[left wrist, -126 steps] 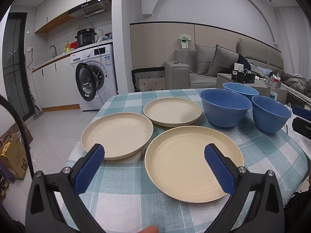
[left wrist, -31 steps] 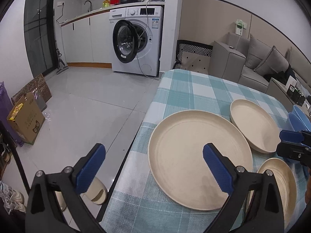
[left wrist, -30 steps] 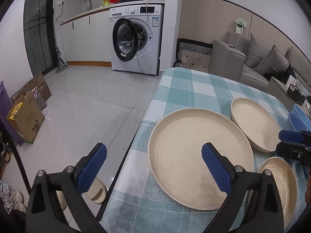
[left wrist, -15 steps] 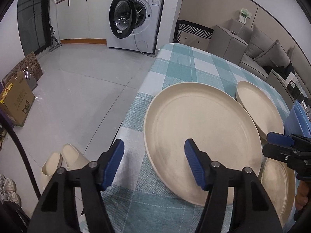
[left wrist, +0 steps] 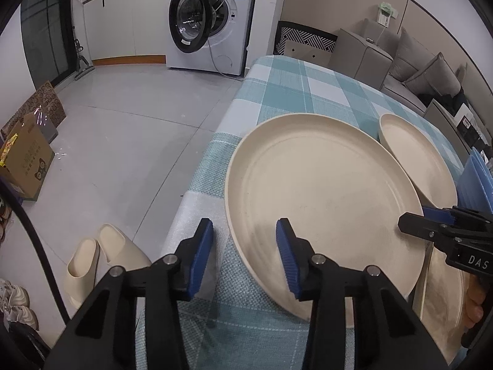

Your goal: Organize plates and bowls

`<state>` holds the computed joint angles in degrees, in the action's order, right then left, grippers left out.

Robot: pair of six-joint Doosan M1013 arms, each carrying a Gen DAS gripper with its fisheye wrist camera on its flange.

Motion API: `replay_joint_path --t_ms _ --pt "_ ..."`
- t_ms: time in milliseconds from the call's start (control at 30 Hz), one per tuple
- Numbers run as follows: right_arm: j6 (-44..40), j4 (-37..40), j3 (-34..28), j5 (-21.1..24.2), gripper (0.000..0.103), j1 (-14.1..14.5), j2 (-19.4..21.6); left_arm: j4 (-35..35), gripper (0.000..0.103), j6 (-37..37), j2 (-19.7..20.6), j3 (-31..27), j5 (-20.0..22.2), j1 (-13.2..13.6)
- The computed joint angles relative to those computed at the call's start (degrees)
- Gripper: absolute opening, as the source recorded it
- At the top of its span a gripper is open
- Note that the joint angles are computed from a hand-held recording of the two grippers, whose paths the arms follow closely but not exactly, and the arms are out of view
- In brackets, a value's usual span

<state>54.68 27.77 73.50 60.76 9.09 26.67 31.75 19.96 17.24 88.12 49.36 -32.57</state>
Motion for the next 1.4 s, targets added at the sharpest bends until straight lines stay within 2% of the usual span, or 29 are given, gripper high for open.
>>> replay_joint_path --t_ms 67,133,233,567,967,1400 --pt "0.1 -0.3 0.0 -0.1 0.027 0.1 0.0 0.4 0.034 0.0 0.0 -0.1 0.8 -0.1" --pt "-0.2 -0.5 0.3 -0.8 0.023 0.1 -0.2 -0.1 0.027 0.0 -0.4 0.5 -0.5 0.1" --pt "-0.5 -1.4 0.6 -1.7 0.021 0.4 -0.5 -0.9 0.019 1.1 -0.6 0.8 -1.7 0.2" --pt "-1.1 -2.3 1.6 -3.4 0.021 0.9 -1.2 0.6 0.018 0.9 -0.8 0.5 -0.2 -0.3" --pt "-2.4 0.1 2.5 -3.7 0.021 0.2 -2.8 4.3 0.018 -0.9 -2.3 0.6 0.6 -1.5" --pt "-2.5 4.5 3.7 -2.4 0.021 -2.9 -5.3 7.6 0.018 -0.5 -3.0 -0.4 0.6 -3.8"
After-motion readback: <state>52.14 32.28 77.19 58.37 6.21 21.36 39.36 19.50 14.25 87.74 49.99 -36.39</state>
